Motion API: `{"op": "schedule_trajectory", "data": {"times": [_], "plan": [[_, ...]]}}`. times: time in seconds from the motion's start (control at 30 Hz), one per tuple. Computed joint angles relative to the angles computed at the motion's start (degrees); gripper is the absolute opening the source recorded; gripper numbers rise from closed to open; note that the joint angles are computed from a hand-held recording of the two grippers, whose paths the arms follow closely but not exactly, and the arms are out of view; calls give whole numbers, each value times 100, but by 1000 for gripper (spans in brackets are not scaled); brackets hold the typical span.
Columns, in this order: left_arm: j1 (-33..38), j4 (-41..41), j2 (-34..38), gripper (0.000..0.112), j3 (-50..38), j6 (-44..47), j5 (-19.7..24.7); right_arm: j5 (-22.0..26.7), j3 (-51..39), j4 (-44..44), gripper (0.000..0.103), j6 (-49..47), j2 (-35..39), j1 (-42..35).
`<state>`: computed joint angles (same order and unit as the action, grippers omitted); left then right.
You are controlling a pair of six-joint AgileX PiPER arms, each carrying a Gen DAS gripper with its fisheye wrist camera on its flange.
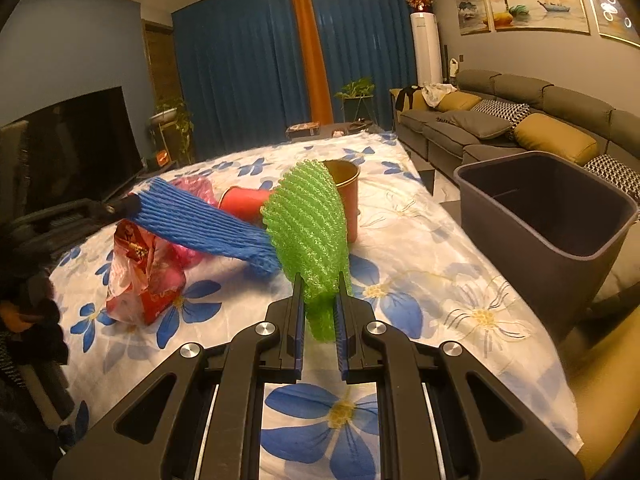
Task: Collect trash
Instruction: 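Lift both foam nets and carry them over the grey bin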
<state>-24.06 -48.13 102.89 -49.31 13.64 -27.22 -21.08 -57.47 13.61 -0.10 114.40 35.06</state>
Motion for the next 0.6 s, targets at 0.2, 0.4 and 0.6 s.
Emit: {"op": "schedule_trajectory", "data": {"times": [0.2,0.4,0.6], "plan": [[-535,-802,-429,3,81,880,-388,-208,308,-198,14,253,-252,-131],[-842,-1180,-530,3,-66,1346,-505,-419,596,-310,14,383,-487,-280],[-1045,-1444,-291,3,-499,1760,-452,-546,766,-428,14,489,-631,-470]]}}
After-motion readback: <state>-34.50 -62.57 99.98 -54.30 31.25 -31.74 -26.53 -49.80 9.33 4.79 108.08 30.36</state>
